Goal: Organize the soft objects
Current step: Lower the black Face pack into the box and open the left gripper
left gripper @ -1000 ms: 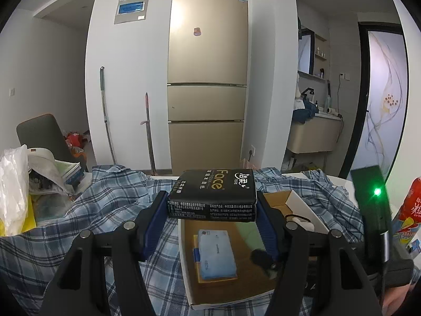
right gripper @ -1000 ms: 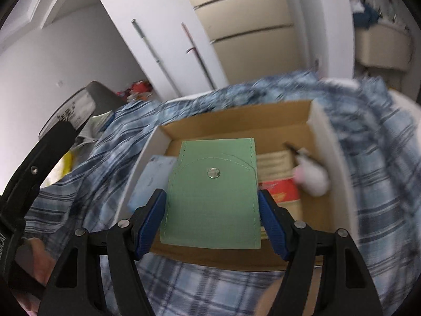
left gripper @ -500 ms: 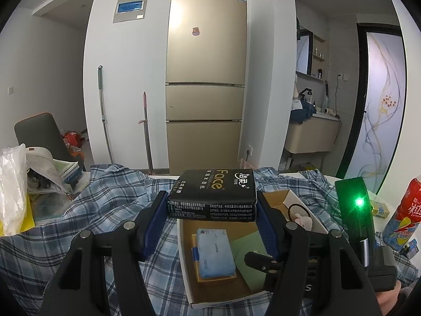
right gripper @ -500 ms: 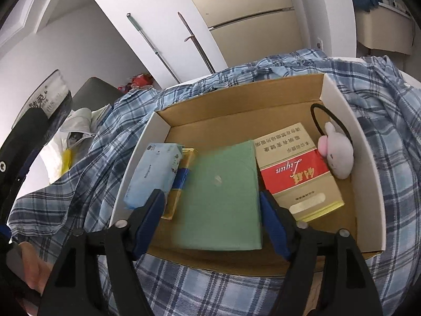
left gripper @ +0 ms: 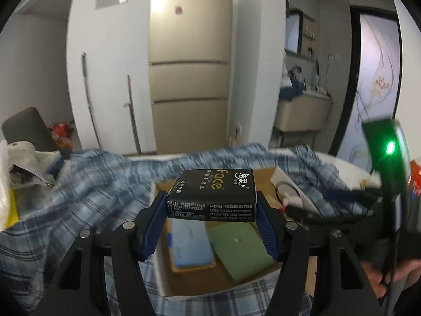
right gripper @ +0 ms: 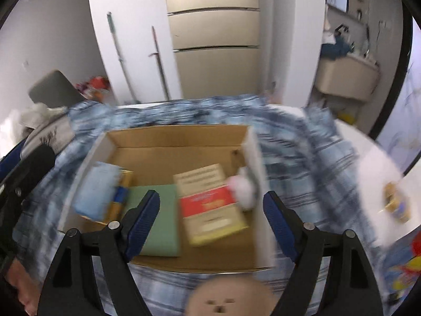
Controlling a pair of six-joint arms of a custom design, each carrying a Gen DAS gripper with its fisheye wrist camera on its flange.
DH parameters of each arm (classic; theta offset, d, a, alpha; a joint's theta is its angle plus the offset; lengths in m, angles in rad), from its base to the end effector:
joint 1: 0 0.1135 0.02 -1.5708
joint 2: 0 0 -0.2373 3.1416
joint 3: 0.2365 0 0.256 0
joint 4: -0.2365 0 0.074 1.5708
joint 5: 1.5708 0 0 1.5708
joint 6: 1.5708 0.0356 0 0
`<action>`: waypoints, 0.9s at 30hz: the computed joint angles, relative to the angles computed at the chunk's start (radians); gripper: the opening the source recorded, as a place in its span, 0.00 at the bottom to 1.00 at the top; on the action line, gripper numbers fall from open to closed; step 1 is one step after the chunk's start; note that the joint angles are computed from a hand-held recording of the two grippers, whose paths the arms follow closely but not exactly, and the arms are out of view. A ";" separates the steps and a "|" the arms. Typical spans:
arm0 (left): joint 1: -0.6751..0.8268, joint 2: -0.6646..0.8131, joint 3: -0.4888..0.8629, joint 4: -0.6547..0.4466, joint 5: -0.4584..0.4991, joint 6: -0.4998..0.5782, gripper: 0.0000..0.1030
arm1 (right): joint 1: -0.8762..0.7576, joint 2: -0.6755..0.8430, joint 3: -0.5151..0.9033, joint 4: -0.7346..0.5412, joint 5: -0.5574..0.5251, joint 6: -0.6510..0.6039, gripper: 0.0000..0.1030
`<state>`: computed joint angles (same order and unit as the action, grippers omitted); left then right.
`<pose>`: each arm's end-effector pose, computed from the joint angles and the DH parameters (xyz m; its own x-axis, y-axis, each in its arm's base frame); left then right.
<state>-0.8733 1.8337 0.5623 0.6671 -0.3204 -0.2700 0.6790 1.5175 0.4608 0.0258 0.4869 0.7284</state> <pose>0.2020 -0.2236 0.0613 -0.5014 0.2041 -0.8408 0.4433 0.8951 -0.0470 0.1943 0.1354 0.0728 -0.7430 0.1564 -0.6508 0.1698 0.9845 0.0427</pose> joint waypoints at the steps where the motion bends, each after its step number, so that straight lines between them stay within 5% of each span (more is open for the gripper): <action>1: -0.006 0.017 0.012 -0.005 0.005 0.000 0.64 | -0.019 -0.015 -0.010 -0.003 -0.011 -0.012 0.78; 9: -0.027 0.115 0.080 -0.044 0.045 -0.020 0.64 | -0.157 -0.041 -0.076 0.068 -0.143 -0.031 0.78; 13: -0.043 0.138 0.090 -0.041 0.038 0.009 0.66 | -0.148 -0.067 -0.094 0.081 -0.138 -0.022 0.78; 18: -0.061 0.122 0.054 0.018 0.000 0.030 0.85 | -0.132 -0.131 -0.121 0.080 -0.104 -0.012 0.78; 27: -0.079 0.051 -0.013 0.074 -0.060 0.027 0.85 | -0.090 -0.265 -0.153 0.026 -0.052 0.015 0.78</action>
